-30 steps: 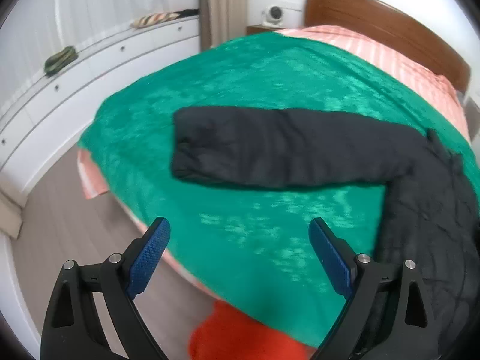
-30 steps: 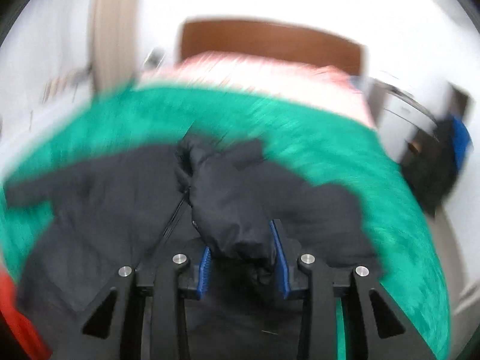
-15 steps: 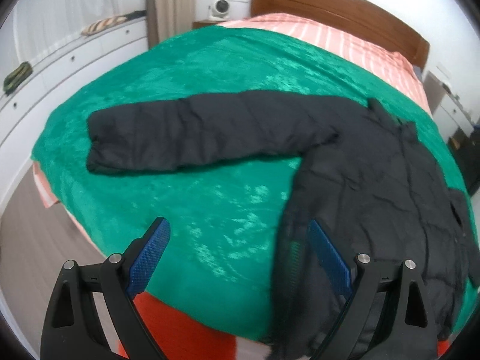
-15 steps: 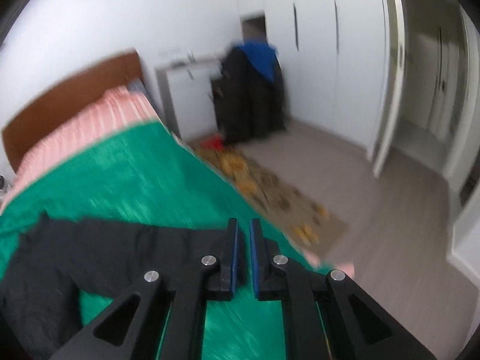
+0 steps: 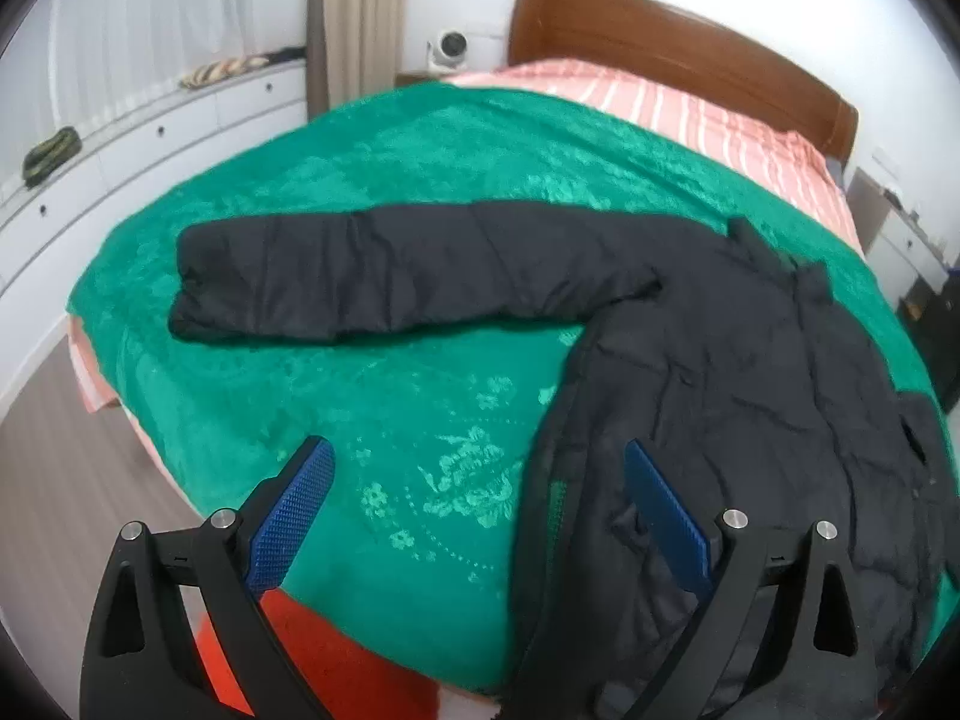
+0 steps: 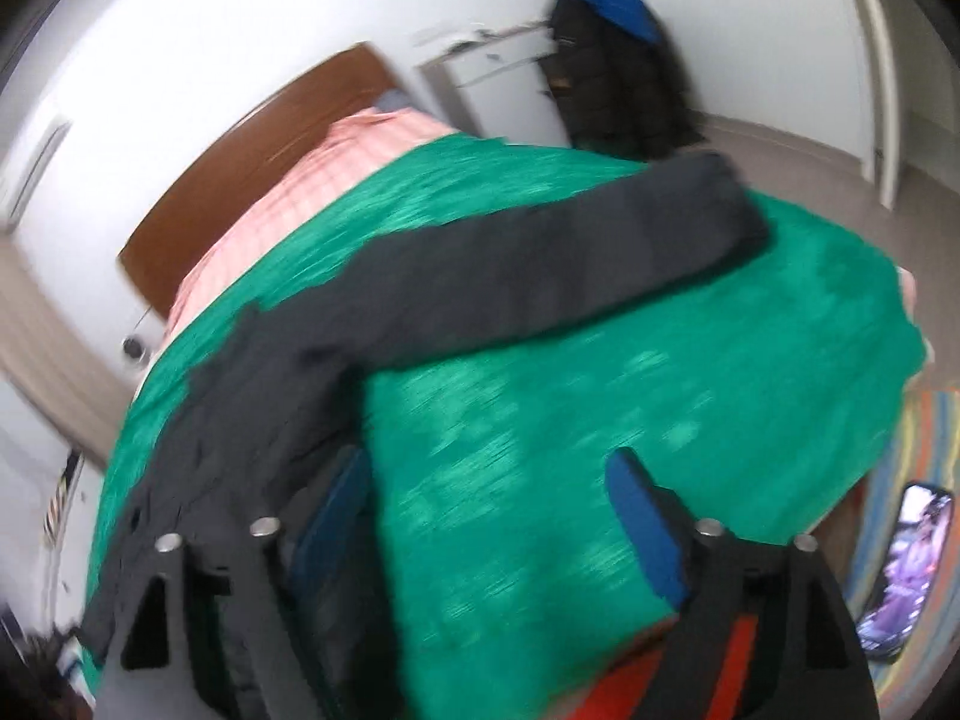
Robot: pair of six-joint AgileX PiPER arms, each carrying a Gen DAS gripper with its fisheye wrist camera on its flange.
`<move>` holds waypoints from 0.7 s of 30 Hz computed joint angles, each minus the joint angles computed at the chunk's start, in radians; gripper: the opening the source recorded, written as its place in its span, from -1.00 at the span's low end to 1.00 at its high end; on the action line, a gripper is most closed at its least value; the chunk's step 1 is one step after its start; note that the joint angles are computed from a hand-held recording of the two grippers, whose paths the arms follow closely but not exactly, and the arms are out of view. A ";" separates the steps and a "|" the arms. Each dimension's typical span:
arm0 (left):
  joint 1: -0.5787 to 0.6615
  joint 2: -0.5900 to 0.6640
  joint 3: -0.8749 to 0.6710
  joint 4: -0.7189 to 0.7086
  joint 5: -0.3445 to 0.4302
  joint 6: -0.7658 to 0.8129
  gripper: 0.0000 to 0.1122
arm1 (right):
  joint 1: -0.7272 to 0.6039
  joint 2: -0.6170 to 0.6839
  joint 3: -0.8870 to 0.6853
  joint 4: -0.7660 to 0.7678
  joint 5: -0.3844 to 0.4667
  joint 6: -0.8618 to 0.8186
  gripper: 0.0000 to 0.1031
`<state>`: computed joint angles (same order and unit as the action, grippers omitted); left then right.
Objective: Fold large clothes
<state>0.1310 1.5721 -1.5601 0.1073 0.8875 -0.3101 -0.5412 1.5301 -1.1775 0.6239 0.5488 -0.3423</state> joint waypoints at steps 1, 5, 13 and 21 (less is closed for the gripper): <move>-0.003 -0.006 0.018 0.017 -0.023 -0.011 0.74 | 0.045 -0.018 0.042 -0.019 -0.047 -0.022 0.65; -0.005 -0.014 0.075 0.087 -0.085 -0.015 0.74 | 0.211 -0.112 0.208 -0.274 -0.296 0.040 0.65; -0.009 -0.055 0.248 0.310 -0.260 -0.153 0.74 | 0.251 -0.128 0.300 -0.197 -0.444 -0.089 0.75; 0.030 -0.038 0.278 0.195 -0.266 -0.042 0.74 | 0.265 -0.094 0.279 -0.415 -0.413 0.124 0.75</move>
